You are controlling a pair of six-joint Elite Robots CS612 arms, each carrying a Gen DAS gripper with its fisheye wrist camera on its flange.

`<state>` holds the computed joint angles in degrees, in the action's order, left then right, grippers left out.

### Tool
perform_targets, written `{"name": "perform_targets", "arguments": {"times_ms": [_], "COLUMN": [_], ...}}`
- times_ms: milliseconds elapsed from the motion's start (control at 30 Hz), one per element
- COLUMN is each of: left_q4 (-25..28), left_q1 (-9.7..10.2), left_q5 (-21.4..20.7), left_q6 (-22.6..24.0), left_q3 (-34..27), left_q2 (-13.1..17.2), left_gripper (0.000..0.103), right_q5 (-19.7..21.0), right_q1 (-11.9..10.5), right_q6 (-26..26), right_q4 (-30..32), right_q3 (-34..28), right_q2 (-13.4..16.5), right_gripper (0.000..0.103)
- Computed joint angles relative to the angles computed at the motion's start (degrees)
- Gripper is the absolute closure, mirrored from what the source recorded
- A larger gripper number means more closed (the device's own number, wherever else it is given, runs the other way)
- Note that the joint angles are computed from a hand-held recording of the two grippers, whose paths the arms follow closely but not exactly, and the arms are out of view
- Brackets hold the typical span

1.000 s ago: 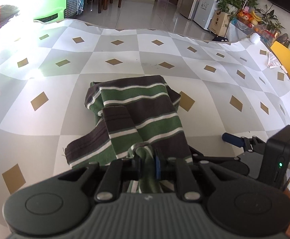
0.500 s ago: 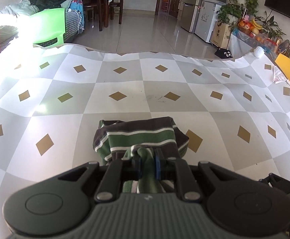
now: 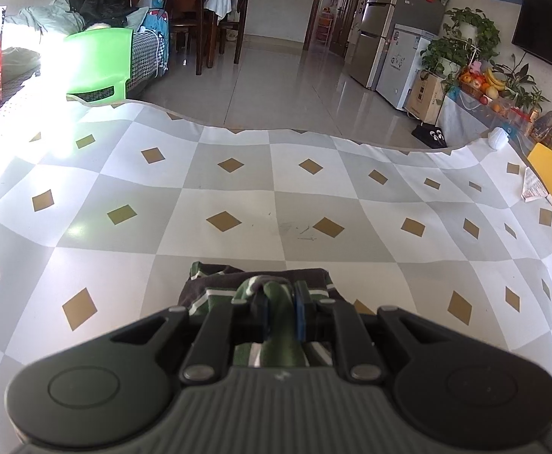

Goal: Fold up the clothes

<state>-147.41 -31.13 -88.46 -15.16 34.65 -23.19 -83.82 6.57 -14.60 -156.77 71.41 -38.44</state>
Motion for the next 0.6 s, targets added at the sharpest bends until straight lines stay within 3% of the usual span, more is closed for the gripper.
{"name": "perform_targets", "arguments": {"times_ms": [133, 233, 433, 600], "left_q4": [-2.21, -3.88, -3.80, -2.91], "left_q1": [0.22, 0.24, 0.46, 0.88], "left_q5": [0.53, 1.09, 3.05, 4.01], "left_q6": [-0.94, -1.00, -2.74, -5.86], "left_q3": [-0.46, -0.06, -1.05, -2.06], "left_q2": [0.24, 0.07, 0.82, 1.52], "left_gripper": [0.091, 0.091, 0.091, 0.091], "right_q5": [2.67, 4.67, 1.17, -0.31], "right_q1": [-0.24, -0.68, -0.52, -0.39], "right_q6": [-1.19, 1.13, 5.56, 10.44], "right_q4": [-0.46, -2.24, -6.80, -5.09], "right_q3": [0.36, 0.23, -2.74, -7.60], "right_q2": [-0.67, -0.71, 0.93, 3.66], "right_gripper": [0.017, 0.017, 0.017, 0.017]}}
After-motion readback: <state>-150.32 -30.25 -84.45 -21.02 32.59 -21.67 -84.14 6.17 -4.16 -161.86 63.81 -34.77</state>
